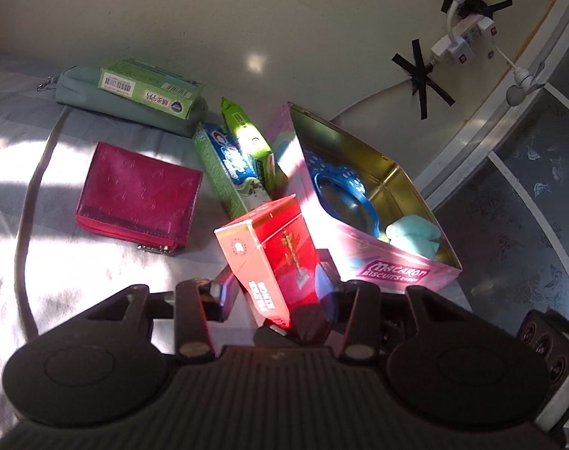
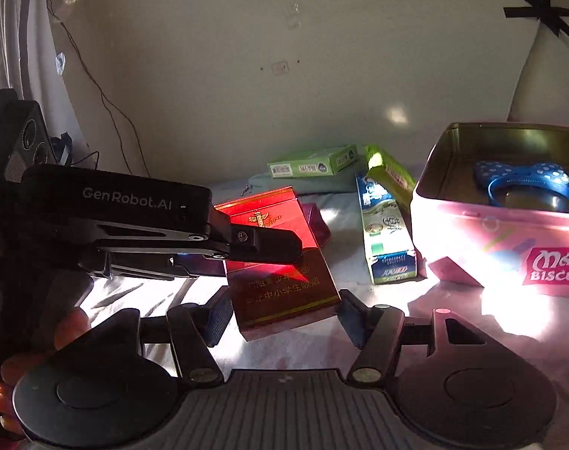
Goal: Organize objects
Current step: 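Lift the red box and lower it into the pink tin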
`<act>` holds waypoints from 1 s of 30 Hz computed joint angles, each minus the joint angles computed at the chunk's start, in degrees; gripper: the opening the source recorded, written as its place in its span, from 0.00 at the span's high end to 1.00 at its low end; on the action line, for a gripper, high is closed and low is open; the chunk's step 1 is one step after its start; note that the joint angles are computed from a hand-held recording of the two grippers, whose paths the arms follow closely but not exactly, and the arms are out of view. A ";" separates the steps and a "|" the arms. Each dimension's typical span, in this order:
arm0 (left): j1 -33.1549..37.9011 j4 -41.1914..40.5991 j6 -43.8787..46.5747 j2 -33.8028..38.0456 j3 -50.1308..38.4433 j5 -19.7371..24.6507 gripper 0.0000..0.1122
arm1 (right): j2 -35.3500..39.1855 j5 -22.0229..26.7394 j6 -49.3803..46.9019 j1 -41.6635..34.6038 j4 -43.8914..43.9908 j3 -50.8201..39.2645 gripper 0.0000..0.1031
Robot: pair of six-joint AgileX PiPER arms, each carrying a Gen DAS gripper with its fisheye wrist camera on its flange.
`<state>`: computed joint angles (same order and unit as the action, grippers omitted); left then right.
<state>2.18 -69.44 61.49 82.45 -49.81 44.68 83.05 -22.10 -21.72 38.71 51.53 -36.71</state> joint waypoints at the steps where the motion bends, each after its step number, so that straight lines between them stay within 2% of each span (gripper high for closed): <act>1: -1.28 -0.12 -0.43 -0.10 -1.07 -0.15 0.59 | -1.42 -1.52 -4.42 0.19 3.47 0.26 0.48; 4: -7.82 -1.03 -1.29 1.49 -5.94 -2.25 0.59 | -4.71 -6.57 -18.80 0.18 14.09 0.33 0.48; 6: -12.34 -2.15 -0.16 4.26 -9.40 -4.30 0.59 | -5.81 -8.76 -25.45 -1.72 17.96 0.01 0.49; 9: -18.27 -1.43 -2.25 10.25 -16.12 -6.35 0.59 | -6.45 -7.59 -28.98 -8.03 18.53 -0.30 0.49; 16: -27.25 2.44 -6.87 23.30 -30.27 -8.19 0.59 | -3.32 -1.14 -25.89 -24.62 9.63 -1.22 0.50; 19: -29.43 6.17 -10.98 27.55 -34.94 -8.46 0.58 | -1.12 0.02 -24.04 -28.72 6.41 -1.71 0.50; 21: -31.14 11.27 -16.15 29.71 -37.77 -10.45 0.54 | 0.65 0.26 -23.01 -30.40 5.00 -2.39 0.49; 24: -32.96 18.08 -21.64 29.42 -37.02 -17.03 0.51 | 2.10 -0.19 -22.61 -31.91 5.33 -2.87 0.46; 27: -32.56 22.31 -24.36 27.37 -34.20 -20.51 0.51 | 1.13 0.12 -17.24 -32.82 1.76 -1.22 0.49; 30: -30.72 24.34 -25.01 23.87 -29.83 -22.91 0.51 | -0.41 -0.49 -18.26 -31.63 4.79 0.02 0.49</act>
<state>-28.54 -45.10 36.48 106.32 -79.64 21.77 82.64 -22.58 -39.98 7.09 56.32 -36.69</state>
